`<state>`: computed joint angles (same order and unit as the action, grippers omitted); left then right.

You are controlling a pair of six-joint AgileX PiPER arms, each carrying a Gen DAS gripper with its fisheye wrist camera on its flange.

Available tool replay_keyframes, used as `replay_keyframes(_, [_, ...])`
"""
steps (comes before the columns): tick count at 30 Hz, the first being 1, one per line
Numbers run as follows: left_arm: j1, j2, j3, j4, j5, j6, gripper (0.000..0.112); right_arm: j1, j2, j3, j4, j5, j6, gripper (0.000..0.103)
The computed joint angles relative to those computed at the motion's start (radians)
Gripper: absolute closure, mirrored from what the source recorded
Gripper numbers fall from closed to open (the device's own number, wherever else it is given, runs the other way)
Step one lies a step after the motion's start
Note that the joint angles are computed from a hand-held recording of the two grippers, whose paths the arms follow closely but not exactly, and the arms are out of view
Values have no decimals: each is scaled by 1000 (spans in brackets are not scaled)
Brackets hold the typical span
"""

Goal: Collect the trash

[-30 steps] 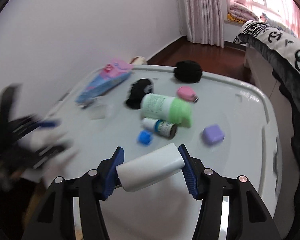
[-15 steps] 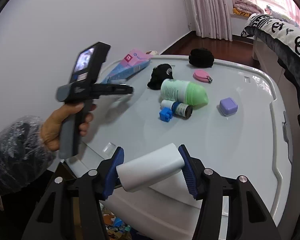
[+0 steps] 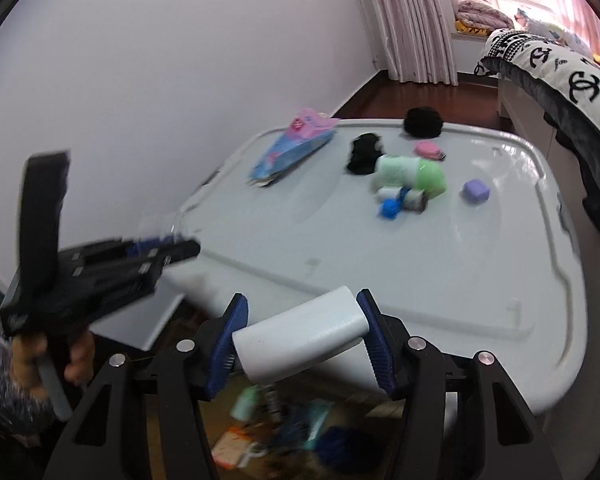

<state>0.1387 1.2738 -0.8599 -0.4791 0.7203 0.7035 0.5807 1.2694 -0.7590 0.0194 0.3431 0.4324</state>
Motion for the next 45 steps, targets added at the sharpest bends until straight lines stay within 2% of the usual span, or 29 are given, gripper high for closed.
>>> replay_keyframes(3, [184, -174, 121, -69, 170, 200, 90, 157, -67, 51, -187, 22, 300, 47])
replay_keyframes(4, [206, -194, 151, -71, 187, 224, 90, 217, -80, 66, -248, 39, 400, 47])
replay_keyframes(6, [321, -239, 226, -78, 268, 347, 90, 320, -85, 93, -370, 57, 600, 47])
replay_keyframes(7, [352, -252, 252, -75, 280, 381, 90, 368, -81, 112, -425, 58, 700, 47])
replay_keyframes(9, [409, -254, 321, -60, 272, 440, 90, 431, -57, 145, -508, 45, 861, 47])
replay_keyframes(12, [437, -156, 376, -48, 245, 486, 89, 474, -1, 172, -556, 28, 986, 47])
replay_keyframes(13, [435, -117, 385, -41, 233, 490, 87, 480, 27, 174, -562, 28, 1006, 40])
replay_keyframes(14, [429, -85, 393, -26, 218, 483, 68, 475, 53, 174, -531, 19, 987, 31])
replay_keyframes(15, [389, -52, 406, 9, 163, 436, 39, 467, 91, 167, -481, 19, 953, 18])
replay_keyframes(16, [357, -40, 419, 44, 118, 387, 31, 461, 107, 166, -461, 16, 938, 18])
replay_keyframes(18, [334, -28, 431, 66, 67, 350, 31, 448, 111, 179, -453, -11, 936, 18])
replay_keyframes(21, [320, -30, 411, 70, 94, 342, 31, 425, 46, 200, -533, -24, 1021, 18])
replay_keyframes(23, [323, -37, 385, 68, 139, 346, 31, 381, -4, 193, -498, -3, 945, 18])
replay_keyframes(26, [290, -49, 294, 44, 226, 323, 31, 244, -41, 122, -365, 54, 646, 18])
replay_keyframes(28, [243, -31, 219, 24, 259, 281, 31, 118, -17, 49, -308, 79, 446, 18])
replay_keyframes(31, [152, 18, 98, -5, 261, 198, 30, -52, 114, -127, -259, 94, 146, 18])
replay_keyframes(34, [65, 89, 5, -4, 197, 112, 30, -180, 313, -337, -167, 103, -154, 18])
replay_keyframes(36, [32, 131, -25, -6, 152, 84, 30, -240, 475, -511, -105, 144, -344, 18])
replay_keyframes(41, [-22, 205, -21, 2, 49, 33, 30, -300, 813, -967, -78, 392, -674, 19])
replay_keyframes(44, [-39, 270, -58, 27, 60, 0, 30, -339, 985, -1256, -11, 576, -788, 27])
replay_keyframes(45, [-31, 272, -55, 19, 69, 13, 30, -349, 1053, -1356, 7, 636, -826, 35])
